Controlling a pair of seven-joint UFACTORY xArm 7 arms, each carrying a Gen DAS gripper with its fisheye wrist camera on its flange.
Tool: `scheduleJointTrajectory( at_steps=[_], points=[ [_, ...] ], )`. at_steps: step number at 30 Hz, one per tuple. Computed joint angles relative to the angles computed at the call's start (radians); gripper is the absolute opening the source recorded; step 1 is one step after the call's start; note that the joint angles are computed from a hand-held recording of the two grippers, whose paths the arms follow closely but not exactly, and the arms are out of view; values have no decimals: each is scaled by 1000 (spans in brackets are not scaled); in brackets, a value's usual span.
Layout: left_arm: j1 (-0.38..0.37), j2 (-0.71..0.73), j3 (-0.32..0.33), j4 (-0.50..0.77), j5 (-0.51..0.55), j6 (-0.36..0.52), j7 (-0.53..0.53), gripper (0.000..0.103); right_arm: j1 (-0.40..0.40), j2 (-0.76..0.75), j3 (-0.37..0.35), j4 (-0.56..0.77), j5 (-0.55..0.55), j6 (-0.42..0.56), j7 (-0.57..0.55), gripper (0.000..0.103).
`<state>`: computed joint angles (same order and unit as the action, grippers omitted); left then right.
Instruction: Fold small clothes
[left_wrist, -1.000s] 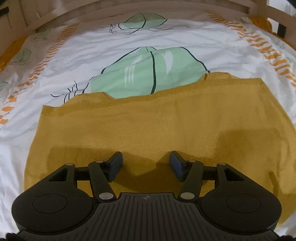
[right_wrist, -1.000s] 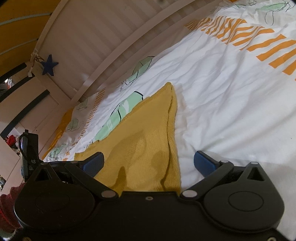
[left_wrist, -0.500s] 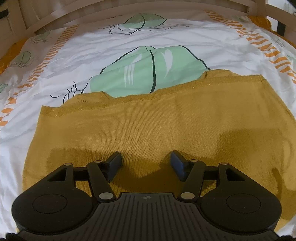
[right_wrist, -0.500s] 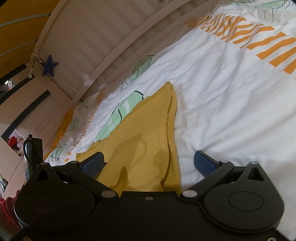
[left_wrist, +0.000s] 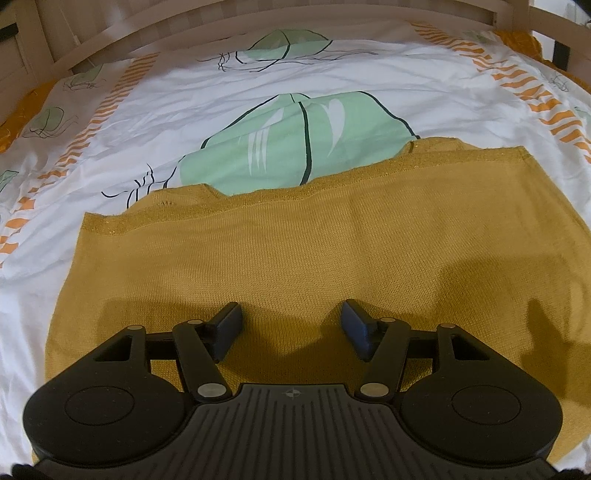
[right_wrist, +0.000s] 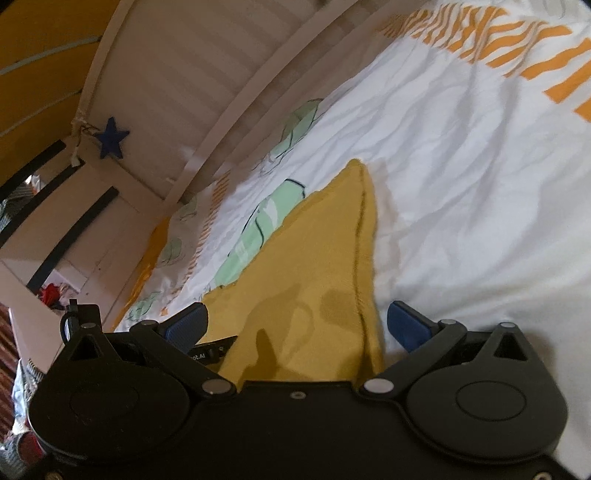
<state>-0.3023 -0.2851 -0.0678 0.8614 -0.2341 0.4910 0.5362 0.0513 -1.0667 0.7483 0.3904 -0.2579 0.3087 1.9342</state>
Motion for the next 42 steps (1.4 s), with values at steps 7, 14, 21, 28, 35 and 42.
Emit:
scheduleJointTrajectory(
  at_steps=[7, 14, 21, 28, 35, 42],
  points=[
    [-5, 0, 7, -6, -20, -12, 19, 60, -55, 40, -27, -44, 8, -197, -30, 103],
    [-8, -6, 11, -16, -39, -24, 34, 60, -122, 108, 22, 12, 13, -184, -126, 103],
    [-18, -26, 6, -69, -37, -105, 33, 60, -130, 131, 74, 98, -38, 5, -149, 90],
    [-18, -12, 9, -40, -12, -68, 5, 60, -107, 0, 83, -23, 6, -20, 80, 26],
    [-44, -2, 45, -38, -105, -70, 74, 62, -85, 4, 61, -30, -21, -17, 92, 23],
    [-22, 39, 119, 111, -278, 189, 234, 59, -85, 28, 52, -10, -36, 1, 94, 22]
  ],
)
